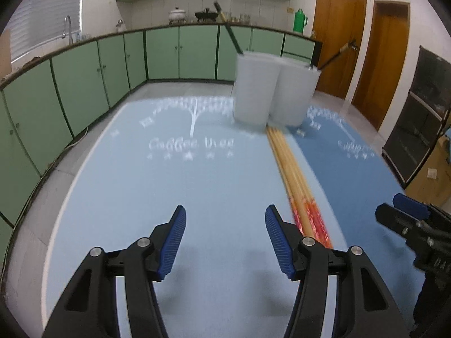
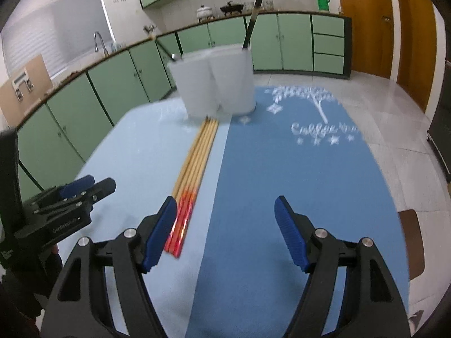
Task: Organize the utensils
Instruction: 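Open both tools to release the chopsticks and move back to the mat, then grasp a red-tipped wooden chopstick with the right tool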
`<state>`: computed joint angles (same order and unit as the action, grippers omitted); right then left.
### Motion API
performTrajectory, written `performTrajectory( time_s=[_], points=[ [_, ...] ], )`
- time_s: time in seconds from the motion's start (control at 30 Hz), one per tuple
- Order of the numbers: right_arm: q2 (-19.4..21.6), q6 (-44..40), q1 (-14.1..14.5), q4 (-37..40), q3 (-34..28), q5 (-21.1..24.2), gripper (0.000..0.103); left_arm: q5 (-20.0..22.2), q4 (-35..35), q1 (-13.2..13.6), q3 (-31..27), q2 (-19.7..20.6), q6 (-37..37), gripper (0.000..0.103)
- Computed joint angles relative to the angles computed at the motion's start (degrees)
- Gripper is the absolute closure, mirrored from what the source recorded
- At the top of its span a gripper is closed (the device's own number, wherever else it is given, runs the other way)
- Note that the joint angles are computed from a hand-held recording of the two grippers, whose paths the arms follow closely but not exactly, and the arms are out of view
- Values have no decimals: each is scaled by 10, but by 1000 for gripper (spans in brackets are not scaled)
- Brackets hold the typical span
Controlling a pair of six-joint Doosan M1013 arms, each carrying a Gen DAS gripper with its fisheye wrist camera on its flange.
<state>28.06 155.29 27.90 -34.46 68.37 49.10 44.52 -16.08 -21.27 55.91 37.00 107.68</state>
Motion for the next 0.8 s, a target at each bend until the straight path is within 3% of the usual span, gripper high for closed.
performTrajectory(
  time_s=[0.4, 0.8],
  points=[
    [26, -58, 11, 44, -22, 35, 36, 23, 15, -1, 14, 3, -17, 45],
    [46, -84, 13, 38, -50, 84, 40, 24, 15, -1, 13, 6, -19, 45]
  ],
)
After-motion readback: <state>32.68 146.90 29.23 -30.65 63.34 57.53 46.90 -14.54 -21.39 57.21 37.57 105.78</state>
